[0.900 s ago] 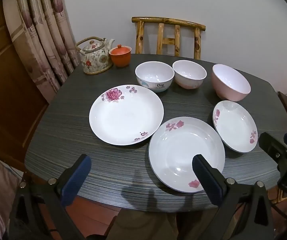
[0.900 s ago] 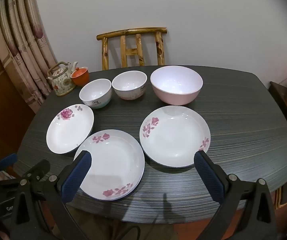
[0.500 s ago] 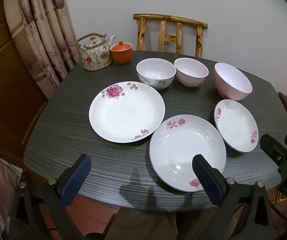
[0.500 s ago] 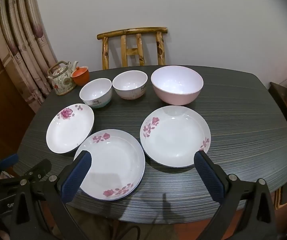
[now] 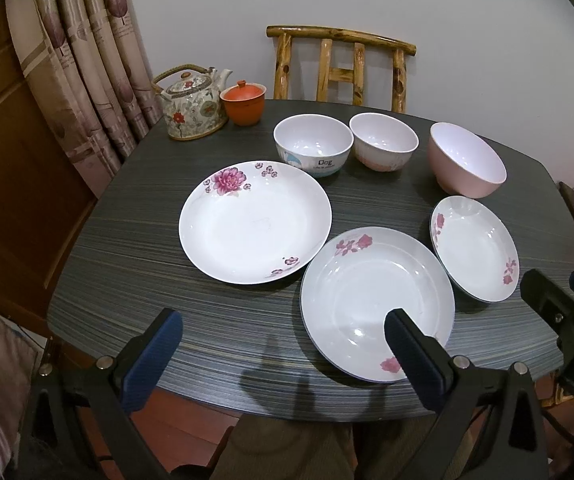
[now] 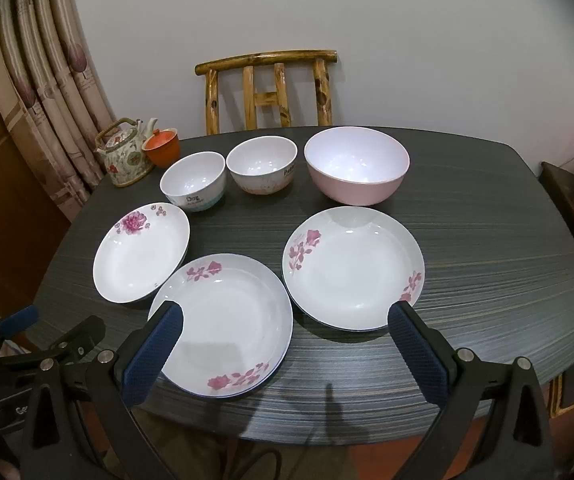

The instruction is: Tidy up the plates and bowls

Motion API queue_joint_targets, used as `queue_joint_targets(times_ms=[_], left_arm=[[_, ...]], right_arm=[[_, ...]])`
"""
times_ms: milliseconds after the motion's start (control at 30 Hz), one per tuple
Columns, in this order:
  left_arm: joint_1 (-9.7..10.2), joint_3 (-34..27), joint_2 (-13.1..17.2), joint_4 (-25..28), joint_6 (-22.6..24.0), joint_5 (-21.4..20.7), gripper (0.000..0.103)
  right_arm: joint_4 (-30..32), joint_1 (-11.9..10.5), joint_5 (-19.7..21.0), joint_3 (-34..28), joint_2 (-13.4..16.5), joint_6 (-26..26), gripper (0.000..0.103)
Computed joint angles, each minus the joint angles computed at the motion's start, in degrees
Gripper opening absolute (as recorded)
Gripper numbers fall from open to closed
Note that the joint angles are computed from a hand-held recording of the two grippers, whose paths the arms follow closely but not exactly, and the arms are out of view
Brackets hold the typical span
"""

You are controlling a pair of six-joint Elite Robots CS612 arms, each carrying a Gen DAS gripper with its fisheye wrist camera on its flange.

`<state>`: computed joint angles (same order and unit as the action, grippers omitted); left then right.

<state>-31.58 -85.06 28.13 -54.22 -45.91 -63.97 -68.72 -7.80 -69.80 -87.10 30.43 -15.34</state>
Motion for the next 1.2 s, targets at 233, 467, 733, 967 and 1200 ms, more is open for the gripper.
queue_joint_targets(times_ms=[233, 467, 733, 967, 1200], left_arm=[[-0.02, 0.0, 0.1, 0.0, -0.1, 0.1, 0.103], [-0.06, -0.1, 0.2, 0.0, 0.0, 0.1, 0.103], [-0.07, -0.3, 0.3, -0.3, 0.3, 0.0, 0.103], [-0.05, -0.2, 0.1, 0.1, 0.2, -0.1, 0.103], [-0.07, 0.1, -0.1, 0.5, 0.1, -0.2, 0.103]], right_arm=[[0.1, 0.0, -0.2, 0.0, -0.1, -0.2, 0.101], [0.1, 0.1, -0.2, -0.1, -0.2, 0.0, 0.101], [0.4, 0.2, 0.1, 0.0, -0.6, 0.0, 0.101], [0.5, 0.2, 0.2, 0.1, -0.7, 0.2, 0.101], [0.5, 0.2, 0.2, 0.1, -0.7, 0.1, 0.101]])
